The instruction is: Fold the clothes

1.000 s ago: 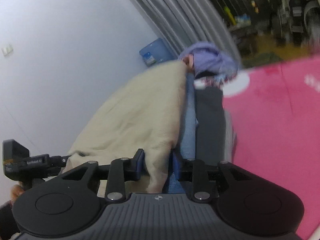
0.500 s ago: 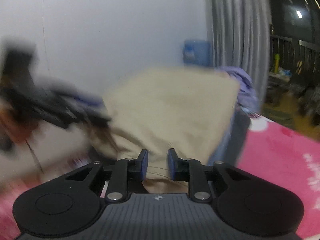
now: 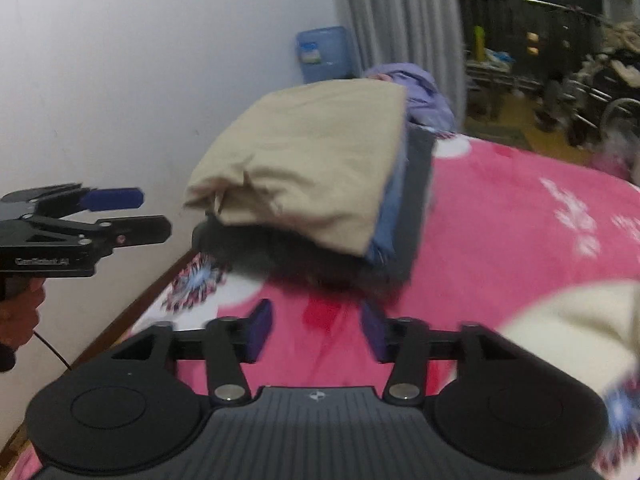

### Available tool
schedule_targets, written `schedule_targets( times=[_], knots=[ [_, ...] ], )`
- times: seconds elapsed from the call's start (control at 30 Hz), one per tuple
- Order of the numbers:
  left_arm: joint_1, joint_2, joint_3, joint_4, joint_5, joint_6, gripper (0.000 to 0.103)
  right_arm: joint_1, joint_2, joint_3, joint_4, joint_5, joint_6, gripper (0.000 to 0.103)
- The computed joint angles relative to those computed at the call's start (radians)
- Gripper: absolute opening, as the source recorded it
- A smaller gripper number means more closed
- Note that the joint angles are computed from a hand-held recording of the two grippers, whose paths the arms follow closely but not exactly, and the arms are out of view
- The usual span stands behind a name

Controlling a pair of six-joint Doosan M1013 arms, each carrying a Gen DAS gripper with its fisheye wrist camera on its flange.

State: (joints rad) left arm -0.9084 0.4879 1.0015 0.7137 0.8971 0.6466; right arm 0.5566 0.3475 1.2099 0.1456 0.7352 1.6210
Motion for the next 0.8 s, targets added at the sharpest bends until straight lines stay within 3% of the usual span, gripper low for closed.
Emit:
schedule_targets(
  times=[0.03,0.1,0.2,0.33,0.47,0.7,0.8],
  knots=[
    [-0.008,-0.010,0.009,-0.015,-0.007,-0.025,0.078,0.011,-0.025,0.027,-0.055,-0.006,0.050,0.072],
    [-0.031,-0.030,0.033,-0.025,-0.027,-0.088,0.081,0.032,-0.073,0.077,-0.163,-0.014,0.144,0.081],
    [-0.068,-0.043,0.038,-0.008,0.010,-0.179,0.085,0.069,-0.148,0.152,-0.330,-0.035,0.298,0.103],
    [-0.111,-0.057,0.034,-0.021,0.080,-0.292,0.095,0.123,-0.226,0.215,-0.545,-0.015,0.521,0.103],
    [-0.161,-0.061,0.009,0.003,0.230,-0.345,0.099,0.181,-0.264,0.235,-0.685,0.079,0.707,0.103],
    [-0.234,-0.085,0.019,0.080,0.339,-0.406,0.103,0.273,-0.313,0.272,-0.802,0.143,0.872,0.103],
    [-0.269,-0.075,0.008,0.130,0.428,-0.443,0.103,0.299,-0.321,0.271,-0.806,0.164,0.897,0.103]
  ],
)
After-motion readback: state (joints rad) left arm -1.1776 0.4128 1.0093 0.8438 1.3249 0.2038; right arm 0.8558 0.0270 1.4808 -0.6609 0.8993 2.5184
